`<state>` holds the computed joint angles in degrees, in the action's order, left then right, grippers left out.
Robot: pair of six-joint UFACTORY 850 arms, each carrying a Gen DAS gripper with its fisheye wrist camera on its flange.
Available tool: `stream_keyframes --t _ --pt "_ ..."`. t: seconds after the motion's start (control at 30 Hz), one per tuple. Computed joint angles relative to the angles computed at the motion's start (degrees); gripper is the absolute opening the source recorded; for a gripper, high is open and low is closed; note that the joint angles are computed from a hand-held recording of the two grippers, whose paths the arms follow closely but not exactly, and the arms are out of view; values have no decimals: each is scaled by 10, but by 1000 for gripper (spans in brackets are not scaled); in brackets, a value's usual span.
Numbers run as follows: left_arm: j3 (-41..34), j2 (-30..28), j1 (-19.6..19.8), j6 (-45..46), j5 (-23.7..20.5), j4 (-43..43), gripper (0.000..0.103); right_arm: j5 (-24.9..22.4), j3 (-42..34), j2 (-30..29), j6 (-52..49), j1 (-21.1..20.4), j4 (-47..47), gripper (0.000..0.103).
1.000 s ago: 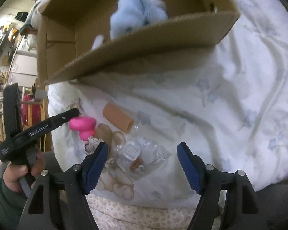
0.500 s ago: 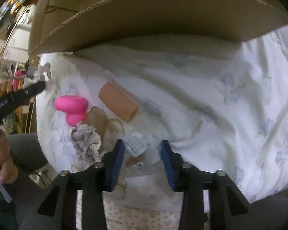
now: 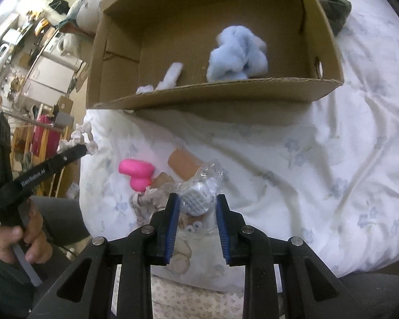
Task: Organize soft objects
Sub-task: 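Grasp the cream scrunchie with left tool while right tool grasps the plastic bag, then lower scrunchie and bag into the box and open both tools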
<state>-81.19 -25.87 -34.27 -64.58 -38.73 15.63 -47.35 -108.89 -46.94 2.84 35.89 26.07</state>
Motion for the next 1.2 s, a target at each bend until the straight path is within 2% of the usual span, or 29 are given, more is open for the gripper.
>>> stream_keyframes --t 0.17,0.33,0.5,0.9,1.0,1.1,1.2 --pt "3 12 -10 -50 3 60 12 43 13 19 -22 -9 29 29" --pt "0 23 -31 -134 -2 176 12 112 34 44 -58 -9 79 29" --pt "-13 26 -34 -164 0 221 12 145 21 50 -75 -12 95 29" --pt "-134 -32 -21 -58 -19 195 12 136 -106 -9 -62 -22 52 29" --pt "-163 -52 -16 -34 -24 193 12 151 -104 -13 -63 -25 59 29" --pt "-179 -68 -12 -24 -25 196 12 191 -79 -4 -58 -22 42 29" --pt "-185 -82 -8 -11 -25 183 12 182 -80 -13 -61 -28 72 29"
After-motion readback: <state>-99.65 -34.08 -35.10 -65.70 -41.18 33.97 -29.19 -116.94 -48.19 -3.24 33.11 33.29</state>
